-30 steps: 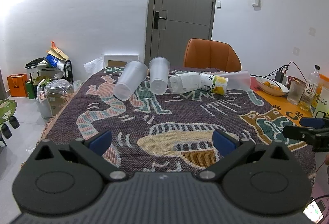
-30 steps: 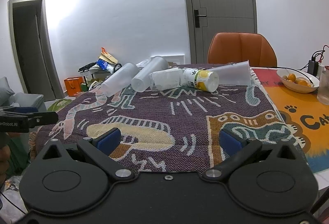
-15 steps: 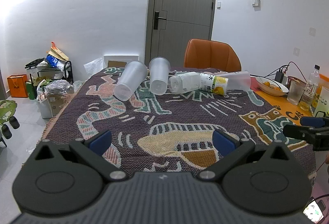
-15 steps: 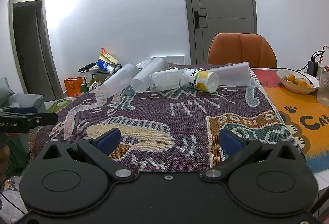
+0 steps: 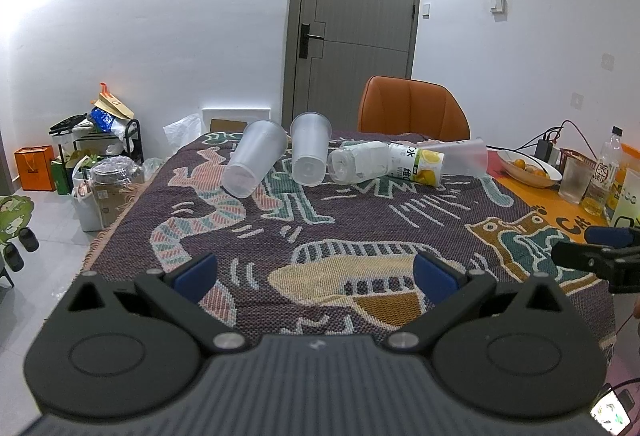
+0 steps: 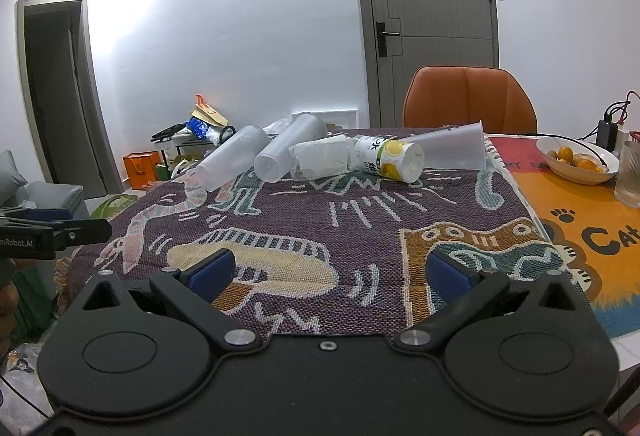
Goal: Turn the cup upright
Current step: 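Move the right tool toward the clear plastic cup lying on its side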
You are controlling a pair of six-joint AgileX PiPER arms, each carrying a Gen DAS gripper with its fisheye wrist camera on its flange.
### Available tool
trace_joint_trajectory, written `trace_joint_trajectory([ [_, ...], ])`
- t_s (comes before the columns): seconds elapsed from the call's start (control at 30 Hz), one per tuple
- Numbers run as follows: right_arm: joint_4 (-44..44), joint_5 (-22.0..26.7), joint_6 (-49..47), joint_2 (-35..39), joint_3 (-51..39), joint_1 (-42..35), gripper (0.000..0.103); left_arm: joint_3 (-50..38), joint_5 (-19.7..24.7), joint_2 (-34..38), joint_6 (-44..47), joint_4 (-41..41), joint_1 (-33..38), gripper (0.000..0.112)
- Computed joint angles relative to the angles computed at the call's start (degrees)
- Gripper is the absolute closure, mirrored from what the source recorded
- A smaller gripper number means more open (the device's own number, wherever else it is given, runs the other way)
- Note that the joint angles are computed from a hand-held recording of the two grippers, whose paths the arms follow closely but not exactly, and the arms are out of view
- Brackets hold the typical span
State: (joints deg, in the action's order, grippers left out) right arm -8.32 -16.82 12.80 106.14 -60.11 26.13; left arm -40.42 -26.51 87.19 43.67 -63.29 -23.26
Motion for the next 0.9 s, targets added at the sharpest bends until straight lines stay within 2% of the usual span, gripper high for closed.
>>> trace_joint_trajectory([
  [0.2,0.7,0.0,-0.7,0.1,0.0,0.2,0.0,0.0,0.0,0.0,-0.1,0.3,-0.1,0.009],
  [0.3,0.4,0.0,-0.6,0.1,-0.1,0.2,0.0,0.4,-1.5,0.1,-1.0,0.5,-0.9,0.009],
  [0.4,2.3,0.2,-2.5,0.4,-0.4,0.4,0.0,0.7,-0.8,0.2,-3.4,2.6,-0.2,0.009],
  [0.57,-1.2,1.0,1.2,1.3,-1.6,-0.1,0.0,0.0,-0.6,1.2,-5.6,5.4,0.8,0.009],
  [0.67,-11.1,0.0,10.0,2.5,-2.8,-1.3,0.0,-0.1,-0.4,2.4,-10.7,11.8,2.6,0.009],
  [0.77,-22.3,-0.3,19.8,4.5,-5.6,-2.1,0.0,-2.2,2.1,4.7,-14.0,15.8,5.5,0.009],
  [0.9,-29.3,1.0,27.1,7.1,-10.7,-2.0,0.0,-5.8,5.9,7.3,-16.0,19.5,9.0,0.01],
])
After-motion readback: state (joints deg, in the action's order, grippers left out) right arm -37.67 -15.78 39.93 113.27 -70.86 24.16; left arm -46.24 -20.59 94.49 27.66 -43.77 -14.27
